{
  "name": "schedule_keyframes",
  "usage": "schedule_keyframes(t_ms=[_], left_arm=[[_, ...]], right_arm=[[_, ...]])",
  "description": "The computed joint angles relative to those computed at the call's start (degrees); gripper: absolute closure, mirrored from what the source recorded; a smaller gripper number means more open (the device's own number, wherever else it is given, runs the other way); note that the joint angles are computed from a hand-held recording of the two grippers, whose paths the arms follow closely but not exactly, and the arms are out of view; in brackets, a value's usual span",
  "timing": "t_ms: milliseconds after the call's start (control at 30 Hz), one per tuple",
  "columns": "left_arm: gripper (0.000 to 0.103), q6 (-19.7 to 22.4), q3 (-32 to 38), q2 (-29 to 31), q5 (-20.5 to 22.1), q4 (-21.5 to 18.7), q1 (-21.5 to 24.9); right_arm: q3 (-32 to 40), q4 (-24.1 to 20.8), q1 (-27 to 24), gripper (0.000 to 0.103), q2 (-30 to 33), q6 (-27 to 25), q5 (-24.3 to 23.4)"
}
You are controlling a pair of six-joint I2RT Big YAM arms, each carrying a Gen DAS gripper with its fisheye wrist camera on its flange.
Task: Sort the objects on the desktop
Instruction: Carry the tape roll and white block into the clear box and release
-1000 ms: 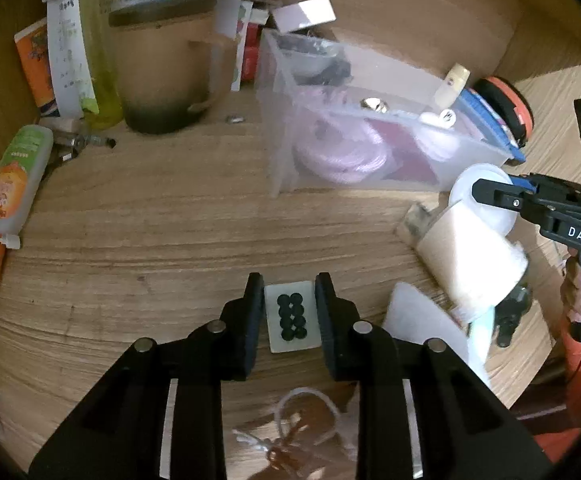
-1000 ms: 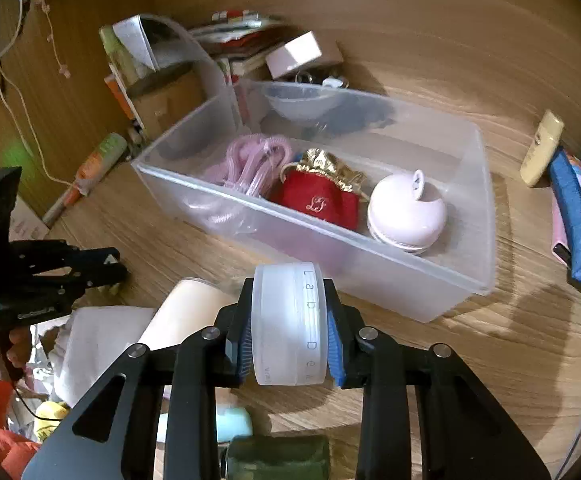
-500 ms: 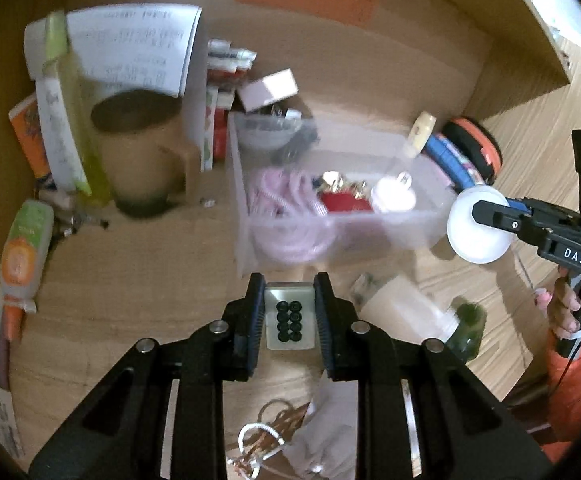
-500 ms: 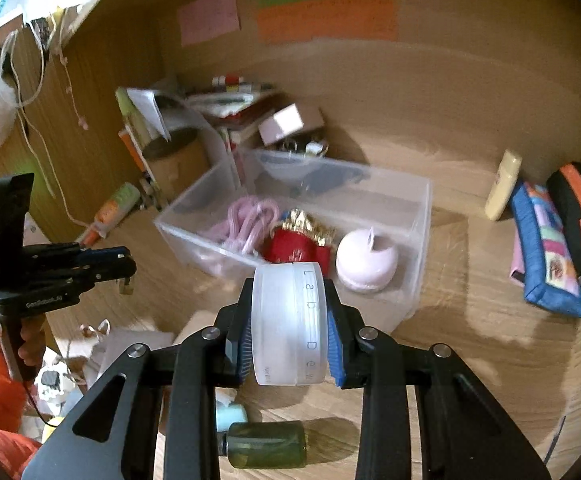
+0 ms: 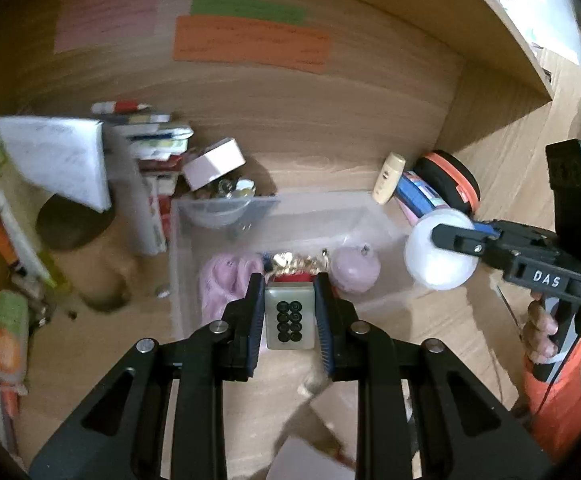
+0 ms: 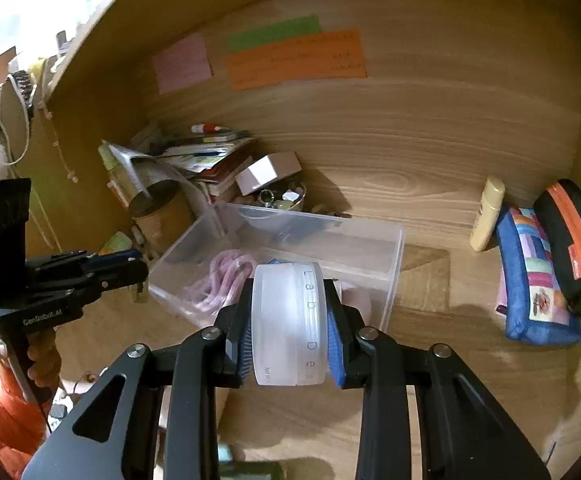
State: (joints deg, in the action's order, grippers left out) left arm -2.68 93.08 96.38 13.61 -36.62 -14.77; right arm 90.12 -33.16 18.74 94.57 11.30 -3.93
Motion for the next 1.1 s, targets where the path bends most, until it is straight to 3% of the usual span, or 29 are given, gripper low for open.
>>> schedule_keyframes(t_ms=[233, 600, 800, 933, 1100], left_arm=[[0.079, 0.2, 6.7, 5.4, 0.5, -2.3, -0.7], [0.079, 0.2, 11.6, 10.8, 2.1, -5.5, -0.3], [0.079, 0.1, 12.7, 12.7, 1.0, -6.8, -0.4], [0.079, -0.1, 13.9, 14.0, 1.1, -8.6, -0.2], [0.079, 0.0, 12.7, 13.3, -0.3, -7.9, -0.4]], right_arm=[[5.0, -1.7, -0.9, 0.076, 4.7, 0.4, -1.8], [11.3, -6.2, -0.6, 0.076, 11.2, -1.4, -4.0], [12.9, -8.7, 0.2, 0.076, 12.9, -3.5, -2.3], [13.5, -9.5, 1.0, 0.076, 13.5, -5.4, 2.4], [13.0, -9.3, 1.5, 0.075, 12.9, -6.9, 5.3]])
